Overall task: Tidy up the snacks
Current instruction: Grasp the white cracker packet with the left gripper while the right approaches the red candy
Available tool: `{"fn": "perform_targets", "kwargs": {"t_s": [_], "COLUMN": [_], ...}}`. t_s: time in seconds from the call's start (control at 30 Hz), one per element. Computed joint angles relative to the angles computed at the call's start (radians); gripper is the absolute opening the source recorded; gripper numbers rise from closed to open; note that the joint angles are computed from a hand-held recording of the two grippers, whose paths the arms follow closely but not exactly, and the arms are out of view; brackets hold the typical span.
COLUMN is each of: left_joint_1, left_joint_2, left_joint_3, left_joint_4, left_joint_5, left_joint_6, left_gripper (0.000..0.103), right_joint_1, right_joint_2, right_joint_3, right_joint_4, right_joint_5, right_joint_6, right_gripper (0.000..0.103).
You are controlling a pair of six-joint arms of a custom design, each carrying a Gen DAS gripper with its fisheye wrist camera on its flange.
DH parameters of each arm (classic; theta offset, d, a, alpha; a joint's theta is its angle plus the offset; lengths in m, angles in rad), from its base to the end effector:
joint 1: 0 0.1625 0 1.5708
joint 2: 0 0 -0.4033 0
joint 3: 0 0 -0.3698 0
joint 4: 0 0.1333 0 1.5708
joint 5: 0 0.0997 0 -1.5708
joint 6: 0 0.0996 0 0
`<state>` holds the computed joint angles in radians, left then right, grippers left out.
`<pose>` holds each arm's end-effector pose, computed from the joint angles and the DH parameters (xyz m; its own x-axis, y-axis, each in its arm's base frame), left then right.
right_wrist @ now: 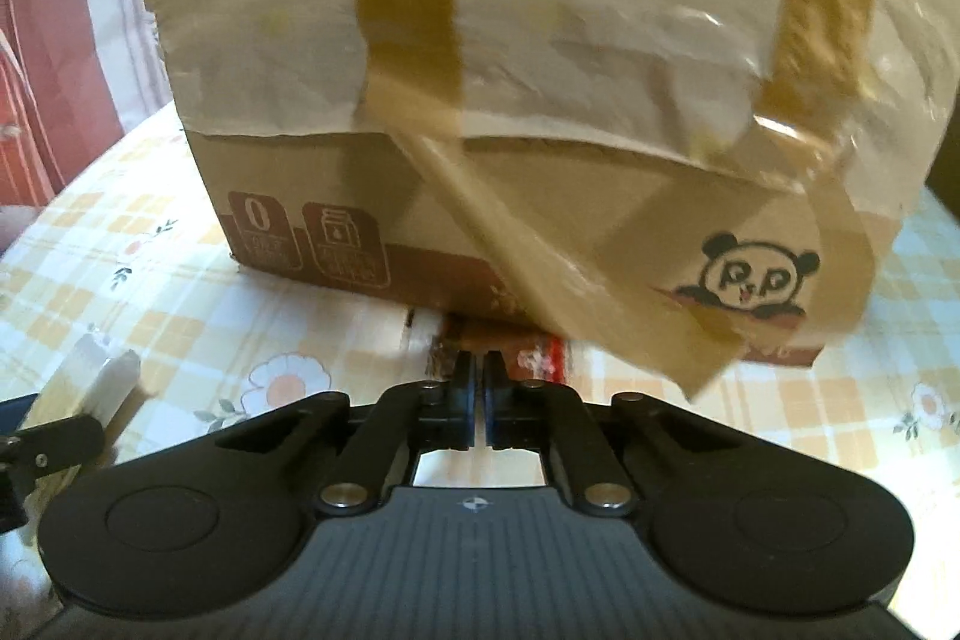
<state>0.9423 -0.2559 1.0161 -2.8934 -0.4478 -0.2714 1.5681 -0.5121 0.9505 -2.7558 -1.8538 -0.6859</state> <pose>-0.2696 -0.7504 0.0264 -0.7430 -0.3128 -0.5917 0.3095 0.6233 -0.7181 0.1033 -0.8248 0.2007 -0.7439 -0.3161 0.5888 -0.6063 0.6898 -0.3957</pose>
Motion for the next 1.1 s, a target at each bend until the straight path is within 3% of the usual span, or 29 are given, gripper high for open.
{"fn": "perform_targets", "kwargs": {"t_s": [0.07, 0.13, 0.2, 0.43, 0.67, 0.77, 0.9, 1.1], "left_joint_1": [-0.001, -0.001, 0.000, 0.002, 0.002, 0.001, 0.001, 0.001], "left_joint_2": [0.000, -0.004, -0.007, -0.006, -0.003, -0.003, -0.001, 0.003], "left_joint_3": [0.000, 0.005, 0.009, 0.012, 0.012, 0.012, 0.009, 0.004], "left_joint_4": [0.002, 0.002, -0.003, -0.026, -0.041, -0.041, -0.039, -0.037], "left_joint_5": [0.002, -0.003, -0.008, -0.013, -0.016, -0.014, -0.011, -0.005], "left_joint_6": [-0.004, -0.009, -0.005, 0.010, 0.022, 0.023, 0.023, 0.032], "left_gripper": [0.055, 0.055, 0.055, 0.055, 0.055, 0.055, 0.055, 0.055], "right_joint_1": [0.007, 0.009, 0.010, 0.035, 0.039, 0.035, 0.025, 0.013], "right_joint_2": [-0.006, -0.002, 0.000, 0.100, 0.172, 0.161, 0.131, 0.103], "right_joint_3": [0.002, 0.010, 0.011, -0.116, -0.199, -0.192, -0.175, -0.165], "right_joint_4": [0.001, -0.051, -0.068, -0.046, -0.047, -0.027, 0.002, 0.040], "right_joint_5": [-0.011, 0.007, 0.009, -0.090, -0.109, -0.102, -0.078, -0.044], "right_joint_6": [0.005, -0.021, -0.035, -0.024, 0.002, 0.005, 0.005, -0.017], "right_gripper": [0.006, 0.023, 0.054, 0.062, 0.075, 0.075, 0.058, 0.050]}}
